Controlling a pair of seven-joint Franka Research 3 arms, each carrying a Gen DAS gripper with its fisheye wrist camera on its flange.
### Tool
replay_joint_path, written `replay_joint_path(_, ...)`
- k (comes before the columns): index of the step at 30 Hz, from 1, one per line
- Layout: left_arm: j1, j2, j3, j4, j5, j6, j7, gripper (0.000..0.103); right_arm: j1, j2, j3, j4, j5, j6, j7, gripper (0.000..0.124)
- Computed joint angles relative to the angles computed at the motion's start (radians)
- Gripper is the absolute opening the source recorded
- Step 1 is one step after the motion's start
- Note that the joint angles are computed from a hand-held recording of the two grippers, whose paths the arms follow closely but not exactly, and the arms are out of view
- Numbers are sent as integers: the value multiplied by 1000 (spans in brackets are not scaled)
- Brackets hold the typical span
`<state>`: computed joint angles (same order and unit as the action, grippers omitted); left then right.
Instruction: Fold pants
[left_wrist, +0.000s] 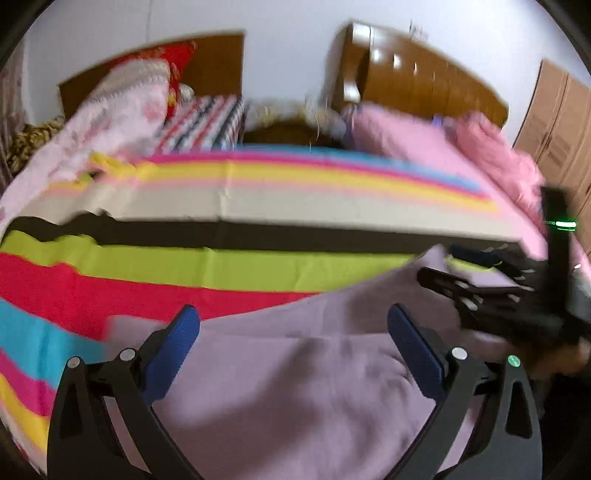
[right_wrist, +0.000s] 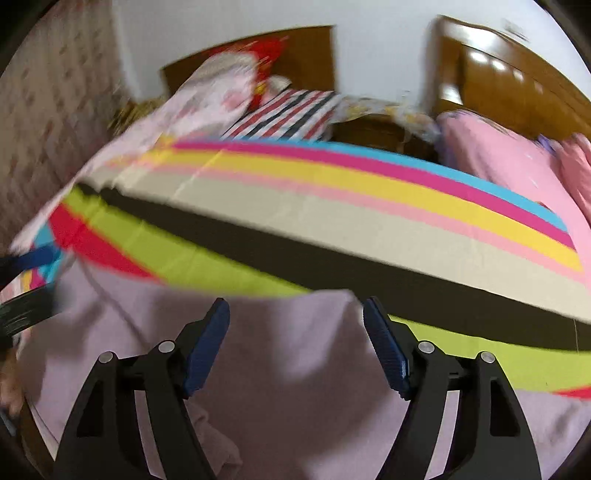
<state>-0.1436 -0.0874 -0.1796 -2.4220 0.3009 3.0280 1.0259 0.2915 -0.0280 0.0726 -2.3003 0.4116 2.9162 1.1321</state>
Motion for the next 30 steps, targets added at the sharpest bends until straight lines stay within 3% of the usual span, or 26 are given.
replay_joint_path(2, -2, 75, -9, 46, 70, -43, -28, 101, -16, 32, 2, 14, -136, -18, 89, 73)
replay_joint_path(4, -1, 98, -6, 68, 163, -75, -95, 101, -16, 41, -9, 33, -119, -26, 107, 73)
replay_joint_path(6, 1, 96, -3, 54, 67, -46, -22, 101, -3, 50, -52, 22, -253, 37, 292, 74)
replay_joint_path(7, 1, 99, -2, 55, 64, -46, -19, 101, -14, 61, -50, 36, -227, 18, 315, 74)
replay_joint_path(9, -2, 104, 3, 69, 162, -71, -98, 102, -72, 66, 10, 50, -11, -3, 188, 74)
replay_joint_path(12, -7, 114, 6, 89, 234, -104, -156, 102, -27, -6, -21, -8, 148, 56, 62, 75)
replay_joint_path(14, -9, 116, 4, 94, 235, -109, -158, 102, -46, -65, -5, -54, 40, 46, 83, 82)
replay_joint_path(16, -12, 120, 5, 98, 252, -113, -172, 102, -66, -113, -5, -85, -87, -47, 135, 88)
replay_joint_path(17, -13, 115, 8, 99, 276, -121, -198, 102, -66, -147, -13, -116, -96, -52, 135, 88)
replay_joint_path(19, -21, 77, 3, 96, 410, -173, -368, 100, -49, -249, -56, -214, -54, -7, 76, 88)
replay_joint_path(20, -25, 38, -7, 80, 460, -137, -428, 101, -43, -285, -79, -243, -28, -6, 45, 88)
replay_joint_path(21, -23, 24, -11, 74, 472, -53, -418, 101, -54, -322, -95, -269, -21, -13, 40, 88)
replay_joint_path(23, -49, 58, -26, 119, 371, 21, -263, 101, -116, -375, -99, -314, -34, -4, 83, 88)
replay_joint_path(25, -85, 144, -71, 209, 67, -15, 62, 101, -134, -424, -139, -348, 3, -31, 64, 89)
replay_joint_path(26, -86, 219, -119, 295, -50, -70, 201, 101, -128, -437, -166, -352, 20, -57, 40, 89)
replay_joint_path(28, -105, 326, -157, 417, -104, -143, 328, 101, -155, -448, -166, -370, 3, -67, 10, 89)
replay_joint_path(30, -171, 426, -139, 533, -43, -211, 358, 101, -200, -457, -139, -399, -44, -96, 1, 89)
